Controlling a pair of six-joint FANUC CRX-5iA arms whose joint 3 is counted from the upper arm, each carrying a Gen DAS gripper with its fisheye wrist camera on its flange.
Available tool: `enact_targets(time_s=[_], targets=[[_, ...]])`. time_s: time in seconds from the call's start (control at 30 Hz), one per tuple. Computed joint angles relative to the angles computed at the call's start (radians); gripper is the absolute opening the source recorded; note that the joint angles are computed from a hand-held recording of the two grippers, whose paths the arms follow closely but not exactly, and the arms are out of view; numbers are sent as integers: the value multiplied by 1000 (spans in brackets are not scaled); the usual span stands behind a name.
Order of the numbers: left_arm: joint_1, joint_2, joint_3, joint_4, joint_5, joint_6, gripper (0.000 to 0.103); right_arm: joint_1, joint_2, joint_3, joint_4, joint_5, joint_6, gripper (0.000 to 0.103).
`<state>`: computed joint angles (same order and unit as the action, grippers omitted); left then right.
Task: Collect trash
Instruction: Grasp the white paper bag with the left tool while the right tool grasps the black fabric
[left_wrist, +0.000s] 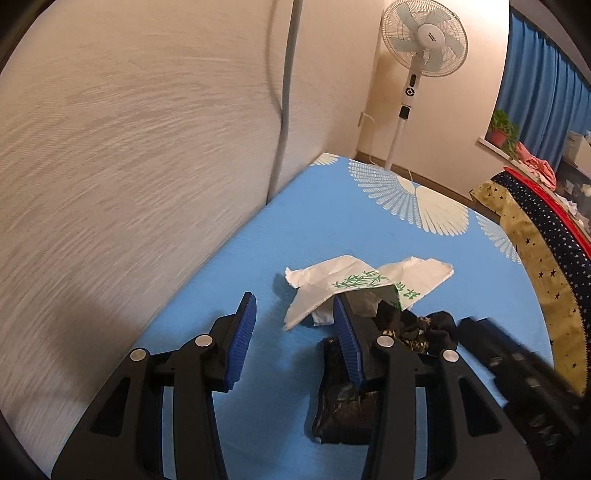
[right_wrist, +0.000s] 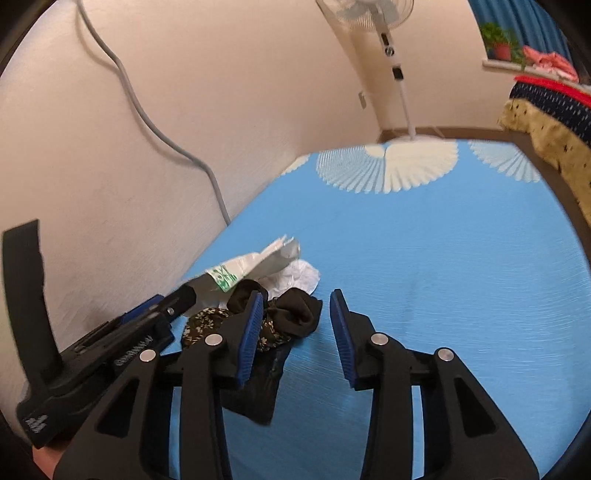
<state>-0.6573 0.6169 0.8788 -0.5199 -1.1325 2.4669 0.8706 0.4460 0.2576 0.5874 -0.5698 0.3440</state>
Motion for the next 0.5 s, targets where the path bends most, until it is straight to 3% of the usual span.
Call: enact_targets(time_s=[0.1, 0.23, 0.3, 0.5], targets=[[9, 4, -2, 18, 17, -4, 38, -6, 33, 58, -101, -30, 86, 35], [16, 6, -12, 49, 37, -20, 15, -11, 31, 58, -152, -14, 113, 11], [17, 2, -16, 58, 50, -21, 6, -9, 23, 49, -143, -14, 113, 9], [2, -6, -14, 63, 54, -41, 3, 4, -55, -65, -21, -9, -24, 8]])
